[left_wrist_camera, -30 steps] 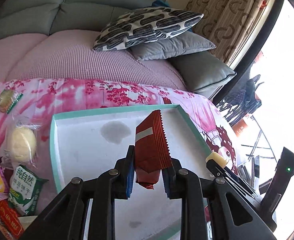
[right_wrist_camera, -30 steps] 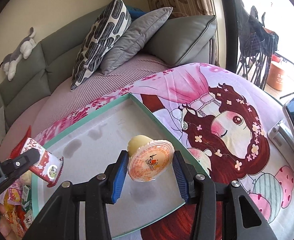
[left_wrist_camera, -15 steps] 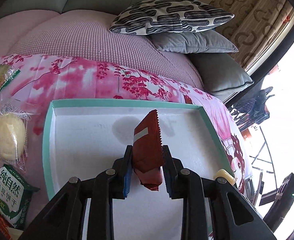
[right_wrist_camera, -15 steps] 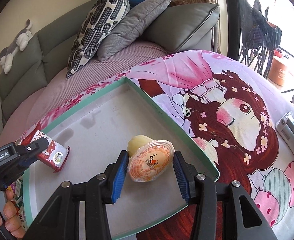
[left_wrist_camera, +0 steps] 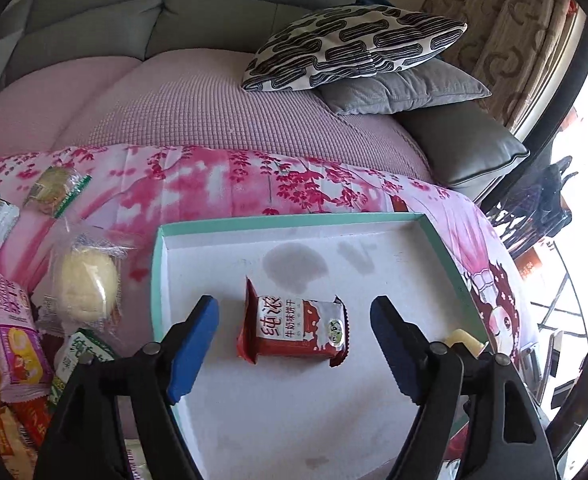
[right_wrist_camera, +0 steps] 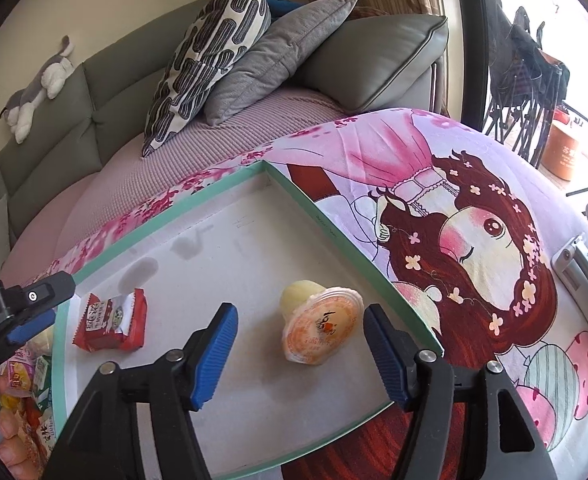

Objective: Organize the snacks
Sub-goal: 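Carry both snacks into the green tray and open both tools to release, then withdraw both tools from the tray back toward the snack pile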

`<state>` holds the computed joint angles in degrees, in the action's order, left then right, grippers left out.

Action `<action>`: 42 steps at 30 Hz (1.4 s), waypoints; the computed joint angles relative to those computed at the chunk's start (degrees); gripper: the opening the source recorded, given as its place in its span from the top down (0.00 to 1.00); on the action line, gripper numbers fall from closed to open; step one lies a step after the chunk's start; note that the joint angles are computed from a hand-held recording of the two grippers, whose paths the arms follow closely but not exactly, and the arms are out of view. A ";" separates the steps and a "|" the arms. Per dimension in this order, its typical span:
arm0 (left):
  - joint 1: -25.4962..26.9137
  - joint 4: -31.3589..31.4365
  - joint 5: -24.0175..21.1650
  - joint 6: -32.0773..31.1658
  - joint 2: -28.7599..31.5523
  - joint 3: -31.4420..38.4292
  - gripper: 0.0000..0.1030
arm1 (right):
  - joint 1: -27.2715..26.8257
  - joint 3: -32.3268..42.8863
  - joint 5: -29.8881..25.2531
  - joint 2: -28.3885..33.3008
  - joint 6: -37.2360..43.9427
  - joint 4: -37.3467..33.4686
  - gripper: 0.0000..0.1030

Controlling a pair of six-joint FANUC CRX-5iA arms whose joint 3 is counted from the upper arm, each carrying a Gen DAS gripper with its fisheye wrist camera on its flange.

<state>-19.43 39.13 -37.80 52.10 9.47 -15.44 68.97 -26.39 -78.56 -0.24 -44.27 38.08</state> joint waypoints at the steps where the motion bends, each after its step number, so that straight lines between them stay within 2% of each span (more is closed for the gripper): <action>1: -0.07 -1.80 1.06 0.90 -0.62 -0.10 0.20 | -0.01 0.00 0.07 0.01 0.12 0.05 0.29; 6: -0.09 -13.07 5.59 8.83 -3.16 -0.18 0.20 | -0.07 -0.15 0.81 0.06 0.36 0.41 0.19; 11: 0.46 -22.02 7.28 15.91 -4.65 0.11 0.20 | 0.00 0.32 0.35 0.59 0.98 0.86 0.08; 12: 0.36 -24.25 7.68 17.59 -5.00 0.23 0.19 | 0.01 0.38 0.33 0.69 1.11 0.95 0.04; 15: 0.05 -30.41 8.15 21.75 -5.68 0.97 0.13 | -0.09 0.64 0.41 1.00 1.84 1.20 0.01; 19: 0.30 -33.14 8.62 23.83 -6.47 0.72 0.12 | -0.23 1.06 0.52 1.44 2.82 1.37 0.00; 23: 0.76 -35.06 9.32 26.03 -7.18 0.18 0.06 | -0.21 1.38 0.42 1.89 3.37 1.73 0.00; 25: 1.07 -35.16 9.96 26.35 -7.61 -0.39 0.06 | -0.13 1.65 0.18 2.22 3.53 1.89 0.00; 32: 3.49 -29.80 11.34 22.72 -9.34 -3.72 0.05 | -0.20 2.52 -0.21 3.10 4.33 2.12 0.00; 42: 8.41 -16.46 13.51 13.32 -12.84 -10.37 0.04 | -0.17 3.30 2.12 3.84 5.55 4.34 0.00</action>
